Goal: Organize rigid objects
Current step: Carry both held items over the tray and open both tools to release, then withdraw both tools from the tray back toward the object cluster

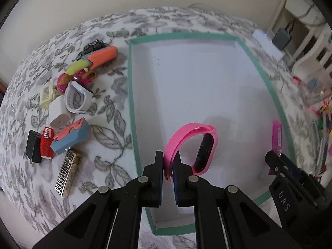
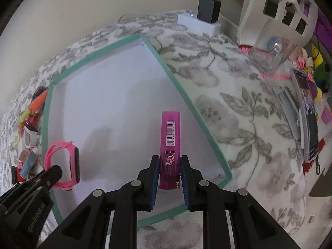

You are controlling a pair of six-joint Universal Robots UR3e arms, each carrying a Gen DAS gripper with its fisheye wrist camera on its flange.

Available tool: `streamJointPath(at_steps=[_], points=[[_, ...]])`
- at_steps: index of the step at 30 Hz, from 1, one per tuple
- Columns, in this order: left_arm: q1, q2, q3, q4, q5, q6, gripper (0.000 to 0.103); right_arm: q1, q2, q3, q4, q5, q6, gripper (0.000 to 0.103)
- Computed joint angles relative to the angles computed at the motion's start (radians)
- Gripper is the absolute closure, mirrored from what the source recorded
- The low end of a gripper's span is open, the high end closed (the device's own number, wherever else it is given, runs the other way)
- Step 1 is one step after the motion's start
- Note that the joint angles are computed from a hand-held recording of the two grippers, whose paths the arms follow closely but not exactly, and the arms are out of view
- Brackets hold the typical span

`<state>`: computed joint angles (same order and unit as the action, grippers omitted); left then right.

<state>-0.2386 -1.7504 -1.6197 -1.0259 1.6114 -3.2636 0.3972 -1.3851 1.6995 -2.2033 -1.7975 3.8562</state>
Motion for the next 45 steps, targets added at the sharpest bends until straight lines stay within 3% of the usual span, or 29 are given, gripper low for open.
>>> streamJointPath(at_steps=[6,16,18,20,24,28,32,36,37,40,43,45], points=[[-0.029,-0.03,0.005,-0.01,0.043,0.003,0.093,-0.007,0.007,0.007,0.014,0.013,0.004,0.081],[-0.018,-0.03,0.005,-0.02,0.024,-0.004,0.093,0.005,0.027,-0.032,0.048,-0.004,0.0,0.079],[0.0,-0.033,0.006,-0.027,0.001,-0.002,0.09,0.003,0.026,-0.028,0.044,-0.004,-0.004,0.078],[0.011,-0.032,0.005,-0.035,-0.016,-0.002,0.081,0.003,0.026,-0.026,0.041,-0.002,-0.003,0.078],[0.017,-0.024,-0.002,-0.027,-0.02,0.003,0.077,0.005,0.027,-0.028,0.038,-0.002,-0.003,0.078],[0.024,-0.007,0.001,-0.016,-0.027,0.004,0.056,0.004,0.015,-0.024,0.024,-0.015,-0.003,0.078],[0.052,0.011,0.009,-0.019,-0.052,0.003,0.054,0.021,0.002,-0.029,0.009,-0.058,0.009,0.077],[0.07,0.03,0.013,-0.027,-0.057,-0.006,0.049,0.038,0.003,-0.041,-0.005,-0.091,0.012,0.061],[0.066,0.032,0.011,-0.017,-0.043,-0.01,0.044,0.041,0.005,-0.043,-0.008,-0.097,0.012,0.059],[0.075,0.038,-0.004,0.009,-0.022,-0.016,0.044,0.047,0.006,-0.048,-0.019,-0.112,0.011,0.059],[0.098,0.059,-0.01,0.003,-0.026,-0.04,0.041,0.055,0.01,-0.048,-0.04,-0.125,0.008,0.044],[0.123,0.079,-0.028,0.008,-0.024,-0.057,0.027,0.062,0.013,-0.049,-0.053,-0.133,0.002,0.04]])
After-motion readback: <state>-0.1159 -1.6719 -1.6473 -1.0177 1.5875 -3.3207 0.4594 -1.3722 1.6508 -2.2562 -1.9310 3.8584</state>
